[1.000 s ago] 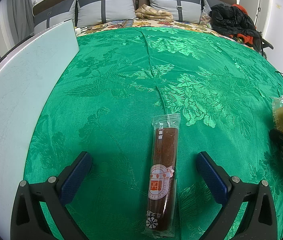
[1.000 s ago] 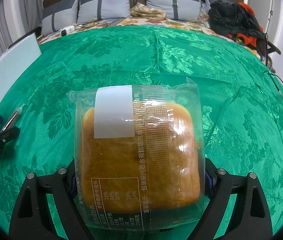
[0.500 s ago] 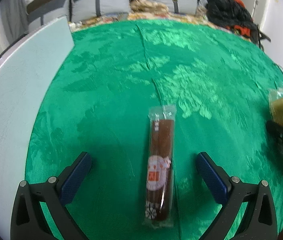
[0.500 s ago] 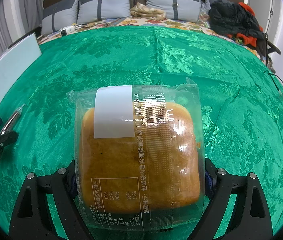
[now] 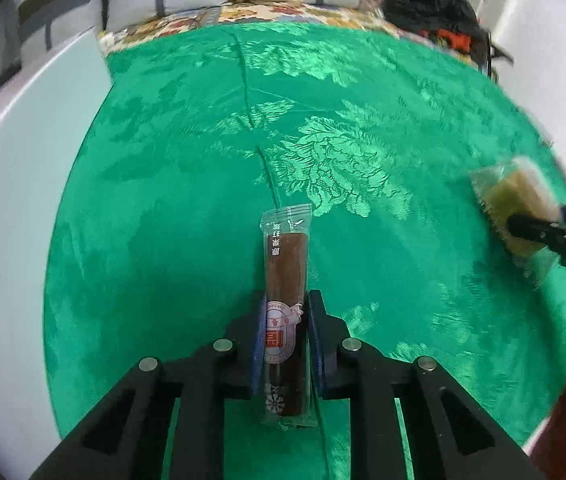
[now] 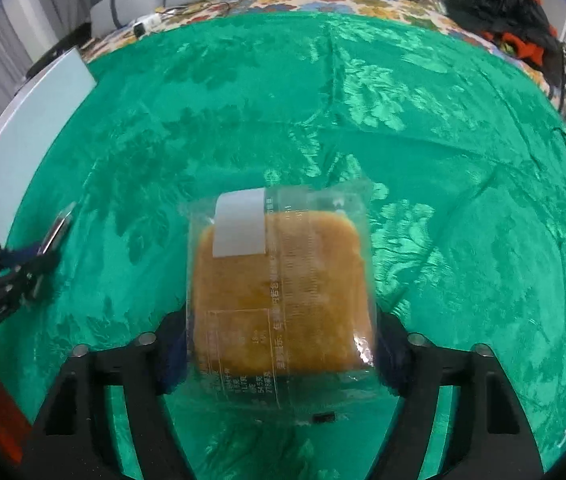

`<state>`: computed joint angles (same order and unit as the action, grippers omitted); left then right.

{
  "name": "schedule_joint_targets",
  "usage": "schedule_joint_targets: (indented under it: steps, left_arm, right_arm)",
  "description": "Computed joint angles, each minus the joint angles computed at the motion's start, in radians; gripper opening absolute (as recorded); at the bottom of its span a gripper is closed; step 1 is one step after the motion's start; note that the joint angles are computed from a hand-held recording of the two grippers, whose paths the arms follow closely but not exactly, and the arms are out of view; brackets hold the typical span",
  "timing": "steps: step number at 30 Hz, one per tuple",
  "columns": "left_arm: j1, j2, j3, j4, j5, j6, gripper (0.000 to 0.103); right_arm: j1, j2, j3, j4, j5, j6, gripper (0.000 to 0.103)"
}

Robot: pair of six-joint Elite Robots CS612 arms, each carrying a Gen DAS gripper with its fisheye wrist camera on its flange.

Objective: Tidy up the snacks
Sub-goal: 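Carry both snacks over the white box and open both tools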

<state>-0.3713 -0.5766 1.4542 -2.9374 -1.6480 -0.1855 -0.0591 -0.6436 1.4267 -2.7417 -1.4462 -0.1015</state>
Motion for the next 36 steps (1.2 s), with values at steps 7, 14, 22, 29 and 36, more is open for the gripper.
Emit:
schedule_joint_targets:
  steps: [7,14,22,29,36]
  left_arm:
    - [0.039,-0.070,0.132,-0.231,-0.128,-0.163,0.018]
    - [0.082,-0.159,0.209,-0.393,-0.145,-0.212,0.018]
    - [0.168,-0.219,0.245,-0.395,-0.014,-0.202,0.019]
    - [0.234,-0.221,0.266,-0.327,0.098,-0.236,0.019]
    - [0.257,-0.206,0.292,-0.309,0.187,-0.293,0.052]
  right_arm:
    - [-0.002,-0.048,0.058,-0.065,0.091,0.060,0.073]
    - [0.040,-0.083,0.050,-0.117,0.212,0.036,0.073]
    - [0.128,-0.085,-0.048,-0.108,0.352,-0.038,0.074]
    - [0.207,-0.032,-0.184,-0.032,0.419,-0.076,0.074]
    - [0.269,0.040,-0.320,0.089,0.473,-0.072,0.077]
